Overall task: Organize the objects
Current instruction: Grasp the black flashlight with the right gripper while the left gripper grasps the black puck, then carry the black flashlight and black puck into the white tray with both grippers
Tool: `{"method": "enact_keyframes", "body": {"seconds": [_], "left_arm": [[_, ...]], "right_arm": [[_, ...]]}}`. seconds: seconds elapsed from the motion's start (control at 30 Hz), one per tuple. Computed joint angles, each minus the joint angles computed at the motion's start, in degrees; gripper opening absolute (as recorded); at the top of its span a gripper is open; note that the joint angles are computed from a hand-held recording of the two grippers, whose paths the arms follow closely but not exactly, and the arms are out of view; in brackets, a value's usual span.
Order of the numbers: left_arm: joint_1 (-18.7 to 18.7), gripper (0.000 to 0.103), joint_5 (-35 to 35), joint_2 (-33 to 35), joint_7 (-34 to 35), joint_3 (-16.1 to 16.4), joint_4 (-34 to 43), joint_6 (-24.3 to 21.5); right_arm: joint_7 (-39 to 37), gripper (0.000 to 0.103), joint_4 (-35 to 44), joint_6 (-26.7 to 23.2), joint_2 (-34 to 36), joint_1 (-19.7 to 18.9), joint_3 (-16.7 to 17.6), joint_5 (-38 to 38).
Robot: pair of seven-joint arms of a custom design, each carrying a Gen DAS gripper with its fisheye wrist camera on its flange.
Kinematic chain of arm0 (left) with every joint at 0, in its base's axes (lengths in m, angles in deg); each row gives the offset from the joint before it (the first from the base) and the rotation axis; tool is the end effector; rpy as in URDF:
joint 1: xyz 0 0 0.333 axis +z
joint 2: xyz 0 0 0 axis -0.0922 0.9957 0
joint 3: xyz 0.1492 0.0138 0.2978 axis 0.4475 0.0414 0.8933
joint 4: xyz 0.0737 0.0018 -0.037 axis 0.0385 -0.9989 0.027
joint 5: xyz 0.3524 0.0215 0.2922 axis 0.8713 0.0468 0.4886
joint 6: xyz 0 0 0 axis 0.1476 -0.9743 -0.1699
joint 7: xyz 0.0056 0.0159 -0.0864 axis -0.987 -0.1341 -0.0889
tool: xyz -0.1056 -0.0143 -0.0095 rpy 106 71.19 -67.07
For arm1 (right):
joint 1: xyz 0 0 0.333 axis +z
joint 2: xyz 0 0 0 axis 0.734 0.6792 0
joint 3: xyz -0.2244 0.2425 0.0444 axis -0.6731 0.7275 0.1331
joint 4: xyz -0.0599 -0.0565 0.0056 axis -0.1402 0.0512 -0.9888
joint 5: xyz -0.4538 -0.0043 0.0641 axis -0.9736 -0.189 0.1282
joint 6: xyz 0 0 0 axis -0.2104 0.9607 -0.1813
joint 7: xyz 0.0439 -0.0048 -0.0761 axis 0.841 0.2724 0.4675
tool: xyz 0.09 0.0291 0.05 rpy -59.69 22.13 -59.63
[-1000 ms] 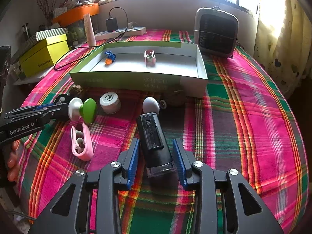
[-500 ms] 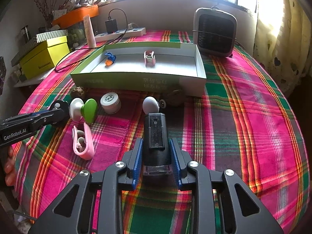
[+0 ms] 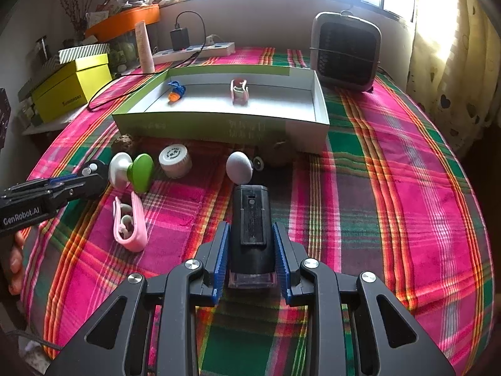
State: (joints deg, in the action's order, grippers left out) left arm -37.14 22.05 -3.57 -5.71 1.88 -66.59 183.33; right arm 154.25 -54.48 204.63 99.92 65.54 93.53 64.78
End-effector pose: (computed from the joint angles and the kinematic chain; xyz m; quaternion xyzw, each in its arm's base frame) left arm 0.6189 -0.4356 0.3815 -0.6969 0.6308 -0.3042 0.1548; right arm 0.6404 0.3154 0.3749 -0.7838 0.5220 -0.1750 0.2874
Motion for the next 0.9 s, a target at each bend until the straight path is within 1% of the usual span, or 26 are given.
{"method": "enact_keyframes", "body": {"seconds": [0.03,0.2,0.33,0.43,0.57,0.67,0.9], "left_arm": [[-0.06,0.035,0.13,0.19,0.02,0.06,0.22,0.08],[-0.82,0.036,1.65,0.99,-1.35,0.97,1.36,-0.34],[-0.7,0.035,1.55,1.42,-1.82,0.95,2.01,-0.59],[-1.52,0.028,2.76,1.68,-2.93,1.58,2.75,-2.41],[-0.81,0.027,3.07,1.48,-3.55,1.08,2.32,-1.83],[-0.8,0.027,3.38,1.52,-4.04,1.04,2.39,-1.98],[-0.51,0.025,3.35,1.45,-3.93,0.76,2.32,-1.94]], "right_arm": [[0.08,0.029,0.1,0.0,0.08,0.04,-0.04,0.02],[1.42,0.03,1.27,-0.66,0.78,1.09,-1.18,-1.57],[1.45,0.03,1.32,-0.61,0.86,0.76,-0.91,-1.63],[0.92,0.03,1.14,-0.44,0.8,0.2,-0.35,-1.0],[0.67,0.03,1.23,-0.32,0.88,0.04,-0.18,-0.44],[1.3,0.029,1.3,-0.42,0.86,0.56,-0.7,-0.99],[1.48,0.029,1.14,-0.33,0.72,0.53,-0.71,-1.12]]}}
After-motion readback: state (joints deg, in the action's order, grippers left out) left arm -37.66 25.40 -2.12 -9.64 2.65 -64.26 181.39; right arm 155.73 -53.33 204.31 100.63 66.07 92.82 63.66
